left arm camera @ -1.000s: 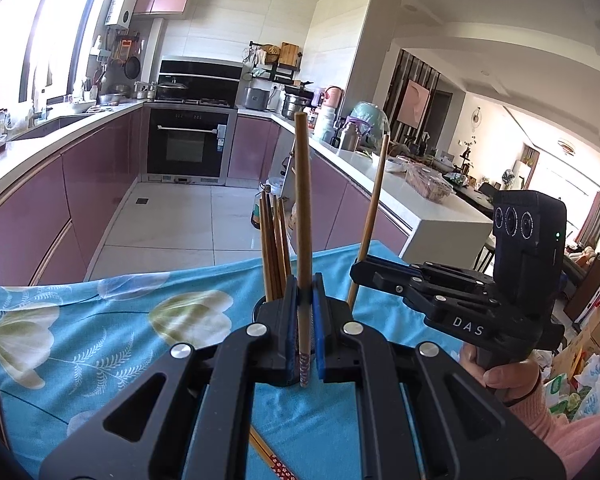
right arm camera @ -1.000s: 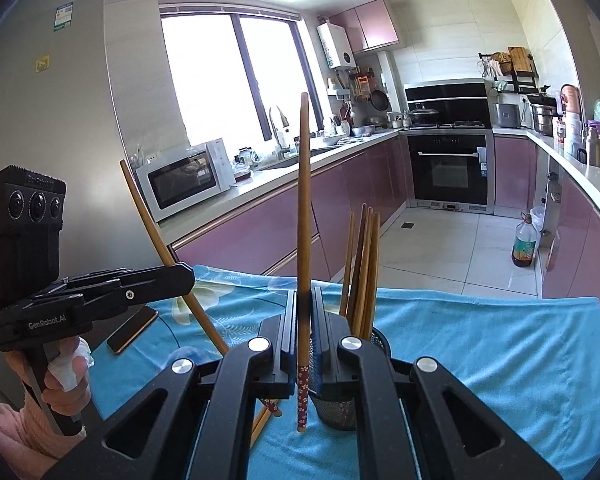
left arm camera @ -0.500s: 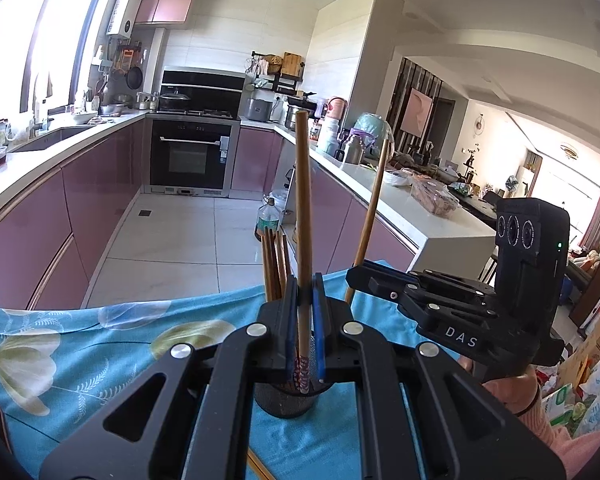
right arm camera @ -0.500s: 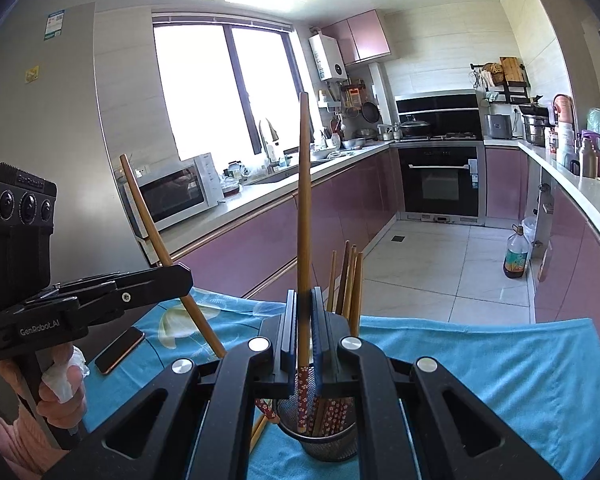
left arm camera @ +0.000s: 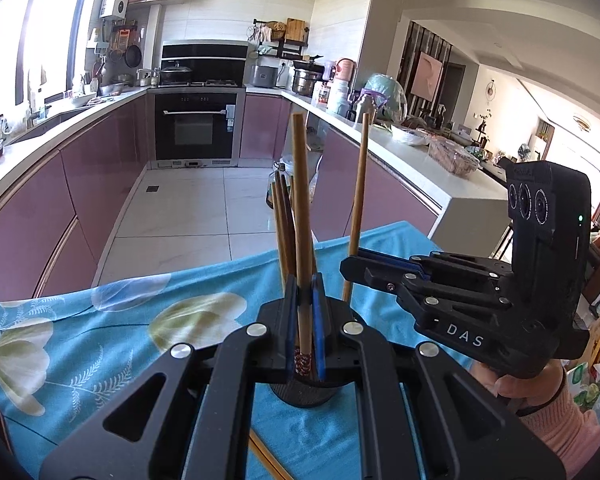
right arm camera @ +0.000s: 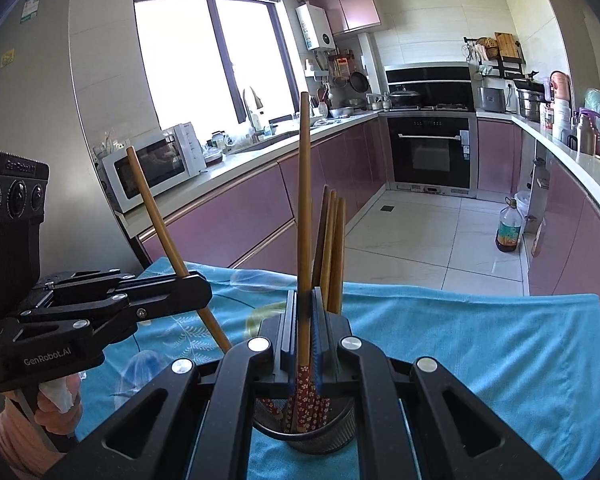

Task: Organize utensils
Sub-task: 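Lower both held chopsticks into the mesh cup from above, then open both grippers, withdraw from the cup and move over the lying chopsticks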

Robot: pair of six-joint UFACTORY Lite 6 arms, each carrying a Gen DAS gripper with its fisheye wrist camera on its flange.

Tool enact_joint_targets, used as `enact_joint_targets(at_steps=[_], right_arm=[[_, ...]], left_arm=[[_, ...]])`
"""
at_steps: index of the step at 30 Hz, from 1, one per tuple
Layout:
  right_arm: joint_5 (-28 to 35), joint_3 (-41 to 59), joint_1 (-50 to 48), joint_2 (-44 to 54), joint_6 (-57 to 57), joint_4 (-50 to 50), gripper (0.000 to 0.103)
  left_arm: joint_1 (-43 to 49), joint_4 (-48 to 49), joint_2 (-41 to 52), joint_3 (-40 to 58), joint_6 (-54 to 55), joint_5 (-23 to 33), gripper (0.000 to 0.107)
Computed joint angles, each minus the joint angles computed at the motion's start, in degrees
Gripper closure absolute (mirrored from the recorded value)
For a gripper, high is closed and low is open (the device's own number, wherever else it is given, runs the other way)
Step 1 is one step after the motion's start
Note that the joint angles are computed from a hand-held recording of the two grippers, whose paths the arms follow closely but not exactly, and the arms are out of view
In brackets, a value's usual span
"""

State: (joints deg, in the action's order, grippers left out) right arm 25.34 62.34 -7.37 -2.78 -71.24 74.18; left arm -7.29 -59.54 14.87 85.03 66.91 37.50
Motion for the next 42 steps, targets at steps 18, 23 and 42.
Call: enact_joint_targets(at_steps=[18,23,42], right_arm=[[-0.8,0.0,0.8,2.4,7.5,-6.9,0.093],[0.9,-2.5,-0.3,-0.3,4.2,-3.7,0.084],[-2.4,-19.7,14.2,-10.9,6.3,-8.8,0.056]], left_arm=[[-2.8,11.2,15.2,15.0,-9.5,1.2,0.099],[-1.2,6.9,11.9,9.6,-5.1,-0.6,0.094],[15.1,-11.8,-8.0,-24.1,20.4,-6.4,0.052]])
